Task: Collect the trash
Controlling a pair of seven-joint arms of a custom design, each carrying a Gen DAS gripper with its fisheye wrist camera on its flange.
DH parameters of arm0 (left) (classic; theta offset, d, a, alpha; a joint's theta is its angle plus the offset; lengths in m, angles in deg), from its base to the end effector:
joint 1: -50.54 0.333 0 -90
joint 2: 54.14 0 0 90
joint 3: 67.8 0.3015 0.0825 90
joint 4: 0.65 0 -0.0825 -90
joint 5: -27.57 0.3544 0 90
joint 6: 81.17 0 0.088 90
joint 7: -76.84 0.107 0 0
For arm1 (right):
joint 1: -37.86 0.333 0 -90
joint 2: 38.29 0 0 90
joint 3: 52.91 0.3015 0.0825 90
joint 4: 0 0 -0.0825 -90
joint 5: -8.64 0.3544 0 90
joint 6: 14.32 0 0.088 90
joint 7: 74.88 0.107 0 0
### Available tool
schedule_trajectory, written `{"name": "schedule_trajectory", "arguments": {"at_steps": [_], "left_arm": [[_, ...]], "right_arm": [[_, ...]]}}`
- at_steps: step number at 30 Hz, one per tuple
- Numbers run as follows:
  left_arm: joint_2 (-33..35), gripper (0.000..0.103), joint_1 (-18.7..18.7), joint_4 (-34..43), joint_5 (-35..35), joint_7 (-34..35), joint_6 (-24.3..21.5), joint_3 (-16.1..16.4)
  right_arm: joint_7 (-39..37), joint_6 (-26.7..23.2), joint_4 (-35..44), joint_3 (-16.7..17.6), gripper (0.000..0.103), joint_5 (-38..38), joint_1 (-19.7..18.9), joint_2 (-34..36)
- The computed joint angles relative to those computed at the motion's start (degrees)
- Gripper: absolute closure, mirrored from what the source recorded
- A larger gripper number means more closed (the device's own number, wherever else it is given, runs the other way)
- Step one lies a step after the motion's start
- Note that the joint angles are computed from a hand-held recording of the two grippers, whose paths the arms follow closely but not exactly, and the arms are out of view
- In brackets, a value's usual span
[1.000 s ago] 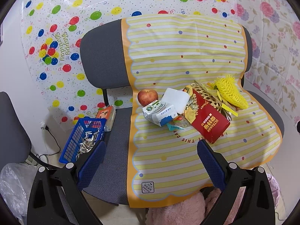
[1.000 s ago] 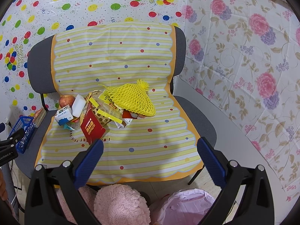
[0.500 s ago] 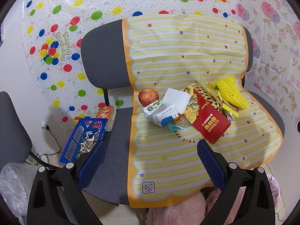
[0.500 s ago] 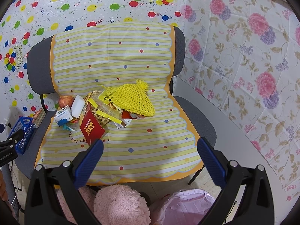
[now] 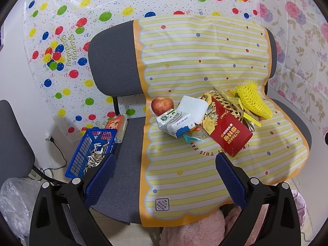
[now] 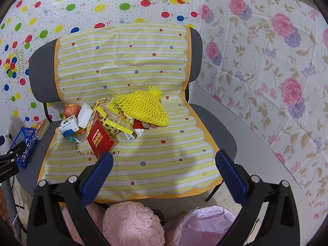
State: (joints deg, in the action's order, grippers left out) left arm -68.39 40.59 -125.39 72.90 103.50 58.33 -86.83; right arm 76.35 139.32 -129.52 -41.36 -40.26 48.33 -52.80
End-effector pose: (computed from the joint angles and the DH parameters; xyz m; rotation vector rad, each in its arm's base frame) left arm 0.4312 -0.2505 0.5415 -1.7496 1.5913 -0.5748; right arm 0.4452 0.2128 0.5283 -1.7021 1.7350 -0.9004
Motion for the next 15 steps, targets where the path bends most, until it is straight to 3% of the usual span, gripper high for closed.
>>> {"name": "schedule_trajectory", "arguments": {"at_steps": [15], "left_arm": [[0.53, 0.007, -0.12, 0.18, 0.62, -0.61, 0.07, -0.21]], "right_arm": [[0.16, -0.21, 0.22, -0.02, 0.006, -0.07, 0.25, 0.26]]}}
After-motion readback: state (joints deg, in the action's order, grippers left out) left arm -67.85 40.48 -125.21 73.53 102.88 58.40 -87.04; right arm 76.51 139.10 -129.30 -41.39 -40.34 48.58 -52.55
